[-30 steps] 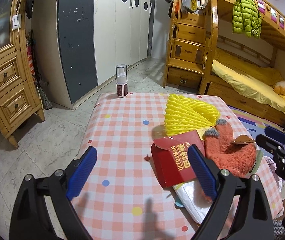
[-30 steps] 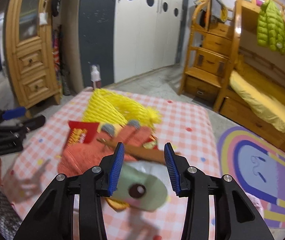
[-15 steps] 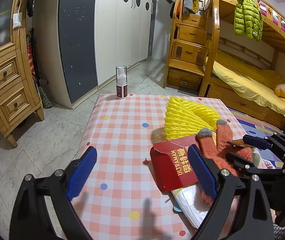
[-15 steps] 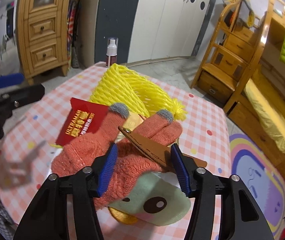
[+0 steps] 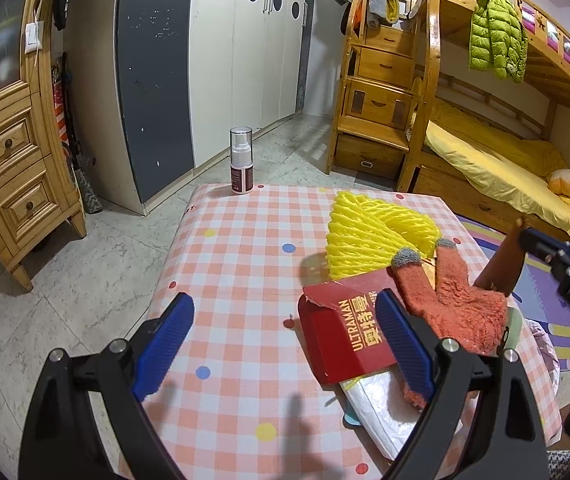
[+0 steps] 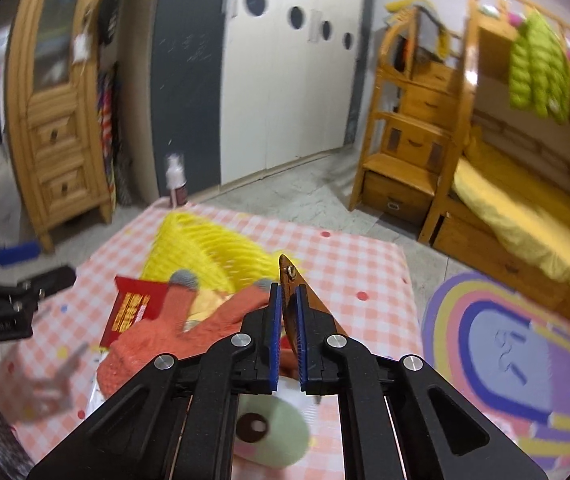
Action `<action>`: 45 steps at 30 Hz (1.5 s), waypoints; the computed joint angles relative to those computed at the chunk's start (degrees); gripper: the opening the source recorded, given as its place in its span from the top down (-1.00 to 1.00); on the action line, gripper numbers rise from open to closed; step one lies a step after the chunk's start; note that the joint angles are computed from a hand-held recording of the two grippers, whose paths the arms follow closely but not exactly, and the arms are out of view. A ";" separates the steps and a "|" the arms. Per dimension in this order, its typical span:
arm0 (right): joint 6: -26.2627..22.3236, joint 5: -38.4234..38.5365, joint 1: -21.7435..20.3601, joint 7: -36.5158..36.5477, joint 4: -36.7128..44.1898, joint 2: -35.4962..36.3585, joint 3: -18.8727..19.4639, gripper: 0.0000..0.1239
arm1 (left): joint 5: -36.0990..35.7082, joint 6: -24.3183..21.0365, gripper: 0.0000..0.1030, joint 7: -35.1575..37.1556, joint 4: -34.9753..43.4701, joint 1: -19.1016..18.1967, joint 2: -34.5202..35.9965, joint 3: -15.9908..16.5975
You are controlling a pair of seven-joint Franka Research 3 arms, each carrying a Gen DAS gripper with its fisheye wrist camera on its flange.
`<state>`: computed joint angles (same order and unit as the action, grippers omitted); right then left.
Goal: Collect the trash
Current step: 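Grasp the brown wooden stick beside the plush toy with the right tool, then grasp and lift the yellow foam net with the left tool while the right tool holds the stick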
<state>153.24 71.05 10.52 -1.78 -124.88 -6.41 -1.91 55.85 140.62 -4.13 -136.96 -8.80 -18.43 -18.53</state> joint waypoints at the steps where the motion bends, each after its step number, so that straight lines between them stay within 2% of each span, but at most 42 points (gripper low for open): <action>1: -0.42 -0.58 -0.39 1.35 0.73 0.72 -0.32 0.89 | 0.03 -0.08 -0.73 0.05 0.12 -0.03 0.11 -0.05; 4: -2.04 -4.62 -2.21 7.00 2.47 2.84 -1.02 0.89 | 0.03 0.05 -0.73 0.00 0.26 -0.13 0.30 -0.04; 8: -3.59 -6.29 -3.74 9.89 3.59 4.26 -0.91 0.85 | 0.26 -0.04 -0.73 -0.25 0.78 -0.25 0.75 -0.18; 19: 2.77 -12.52 -3.32 13.84 5.09 8.37 1.84 0.77 | 0.39 -0.75 -0.73 0.13 1.96 -1.17 2.27 0.14; 20: 3.50 -13.46 -3.32 14.64 5.38 8.88 1.99 0.80 | 0.33 -0.77 -0.73 0.16 1.95 -1.16 2.28 0.23; 21: 4.60 -14.75 -3.25 16.18 5.66 9.52 2.16 0.91 | 0.24 -0.72 -0.73 0.21 1.89 -1.17 2.24 0.33; 23: 5.13 -13.90 -3.72 17.09 6.00 9.56 2.37 0.93 | 0.27 -0.51 -0.73 0.26 1.79 -1.10 2.17 0.44; 26: 6.12 -4.18 -4.36 10.66 5.12 7.12 2.48 0.94 | 0.42 -0.33 -0.73 0.21 1.90 -0.94 2.36 0.56; 30: 2.59 2.05 -4.49 7.21 3.97 4.52 0.97 0.94 | 1.41 2.42 -0.72 1.62 3.66 -0.02 4.36 1.70; 32: 1.91 2.54 -4.24 6.92 3.39 3.82 0.62 0.94 | 2.33 4.50 -0.54 3.05 4.87 0.54 5.95 2.45; 35: 1.06 2.39 -3.96 6.56 3.29 3.62 0.26 0.94 | 2.05 8.73 -0.44 5.57 6.39 1.28 8.45 4.02; 38: 0.20 1.51 -3.88 6.76 3.18 3.51 0.04 0.93 | 1.22 12.34 -0.44 9.05 8.87 2.00 11.90 5.38; 40: -0.18 1.08 -3.81 6.70 3.17 3.51 -0.01 0.93 | 0.76 13.07 -0.44 10.65 10.34 2.16 13.81 5.93; 45: -0.30 -0.15 -3.70 5.99 3.51 4.08 0.08 0.93 | -3.05 20.03 -0.44 14.98 12.76 2.58 17.97 8.12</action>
<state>152.94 70.90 6.83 4.21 -121.37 -2.33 -1.83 52.80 160.65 10.85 -124.21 -6.22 -0.46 -10.41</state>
